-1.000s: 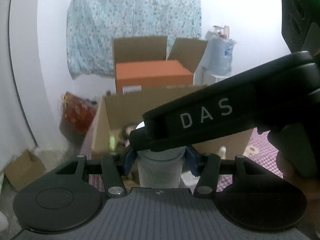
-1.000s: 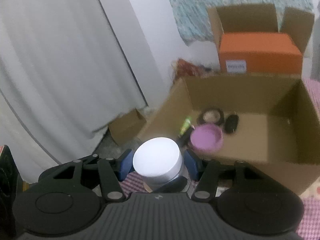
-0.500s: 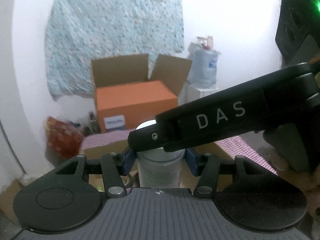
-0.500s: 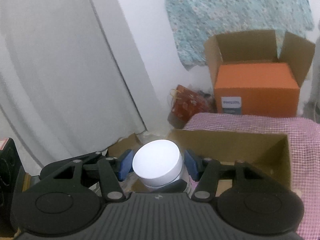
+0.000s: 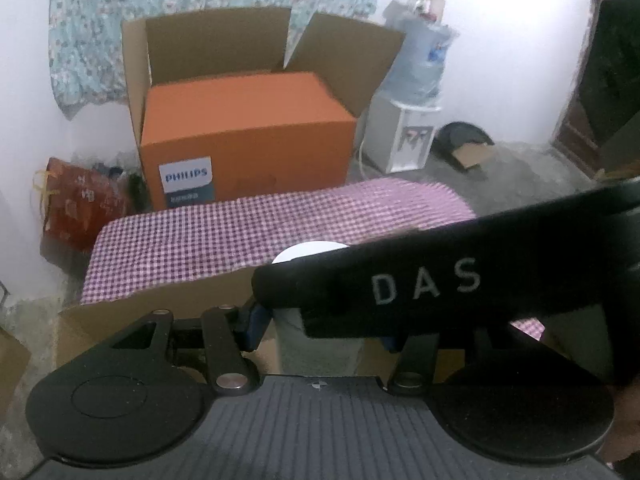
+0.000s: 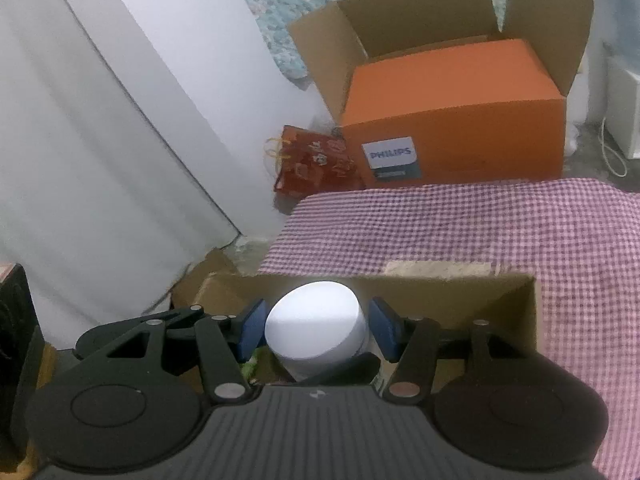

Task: Organize rigid objects
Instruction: 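Grasp the white bottle with the right gripper and lift it toward the box, then lower the white bottle into the box and open the right gripper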

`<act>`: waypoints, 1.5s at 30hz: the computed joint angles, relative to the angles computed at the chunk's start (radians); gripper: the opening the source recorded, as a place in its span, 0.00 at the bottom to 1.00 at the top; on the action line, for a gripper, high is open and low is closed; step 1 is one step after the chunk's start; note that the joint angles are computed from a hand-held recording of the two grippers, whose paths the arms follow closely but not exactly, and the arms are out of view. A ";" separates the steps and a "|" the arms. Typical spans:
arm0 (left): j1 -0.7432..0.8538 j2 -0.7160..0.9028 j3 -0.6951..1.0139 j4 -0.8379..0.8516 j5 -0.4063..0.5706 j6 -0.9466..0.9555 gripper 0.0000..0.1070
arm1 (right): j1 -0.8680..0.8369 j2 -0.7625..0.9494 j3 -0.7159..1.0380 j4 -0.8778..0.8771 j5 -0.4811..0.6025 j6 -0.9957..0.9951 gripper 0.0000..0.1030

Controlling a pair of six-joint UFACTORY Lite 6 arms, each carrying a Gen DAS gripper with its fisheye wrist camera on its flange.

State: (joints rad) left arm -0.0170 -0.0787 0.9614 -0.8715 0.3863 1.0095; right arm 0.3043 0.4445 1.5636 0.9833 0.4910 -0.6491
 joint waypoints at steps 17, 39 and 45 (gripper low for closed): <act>-0.016 0.159 0.085 0.059 -0.021 -0.119 0.52 | 0.007 0.164 0.112 0.028 -0.030 -0.052 0.58; 0.285 -0.507 -0.163 -0.021 0.444 0.022 0.96 | -0.170 -0.750 -0.671 0.351 0.092 -0.309 0.65; 0.662 -0.705 -0.285 -0.126 0.865 0.291 0.96 | -0.223 -1.174 -0.950 0.303 0.161 -0.208 0.65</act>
State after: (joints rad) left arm 0.6447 -0.7836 0.6763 -0.9971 1.2508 1.3003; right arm 0.0817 -0.7300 0.6134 1.2867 0.6520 -0.8567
